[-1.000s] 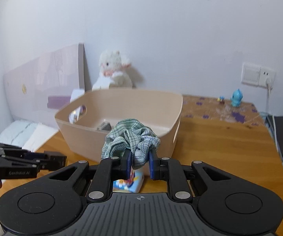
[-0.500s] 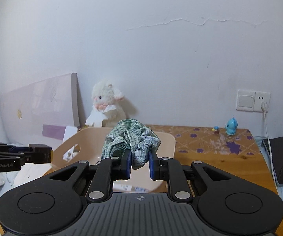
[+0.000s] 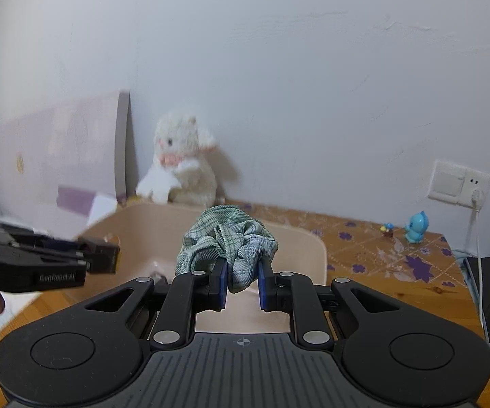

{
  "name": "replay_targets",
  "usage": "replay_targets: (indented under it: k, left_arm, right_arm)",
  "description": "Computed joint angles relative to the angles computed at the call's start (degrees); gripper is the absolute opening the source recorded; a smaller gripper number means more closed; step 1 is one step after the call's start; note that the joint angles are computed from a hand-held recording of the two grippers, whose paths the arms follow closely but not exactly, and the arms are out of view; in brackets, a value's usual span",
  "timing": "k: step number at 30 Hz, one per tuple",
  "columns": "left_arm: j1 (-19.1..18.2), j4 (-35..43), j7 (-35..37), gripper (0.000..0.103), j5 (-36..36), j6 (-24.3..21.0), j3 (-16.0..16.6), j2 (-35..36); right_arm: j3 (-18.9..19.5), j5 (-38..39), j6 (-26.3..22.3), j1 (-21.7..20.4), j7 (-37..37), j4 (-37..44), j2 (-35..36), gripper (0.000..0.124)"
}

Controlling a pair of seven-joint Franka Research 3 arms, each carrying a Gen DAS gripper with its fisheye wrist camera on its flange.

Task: Organize objects
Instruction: 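Carry scrunchie and black cube box over the basket and release both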

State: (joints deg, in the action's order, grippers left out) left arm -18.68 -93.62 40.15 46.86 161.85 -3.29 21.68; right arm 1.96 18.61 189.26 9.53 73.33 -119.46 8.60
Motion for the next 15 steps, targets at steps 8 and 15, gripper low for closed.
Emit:
replay_targets:
  k: [8,15]
  left_arm:
    - [1.8,5.0,12.7,0.034,-11.5,-6.8,-3.1,4.8]
    - [0.9,1.8,12.6,0.073,-12.7,-5.3,-2.3,2.0]
  right_arm:
    - [-14.7,-8.3,-6.7,12.8,9.2,2.3,3.6,0.03]
    - [-12.8,-11.2,-4.1,11.1,11.9,-1.6,0.1,0.07]
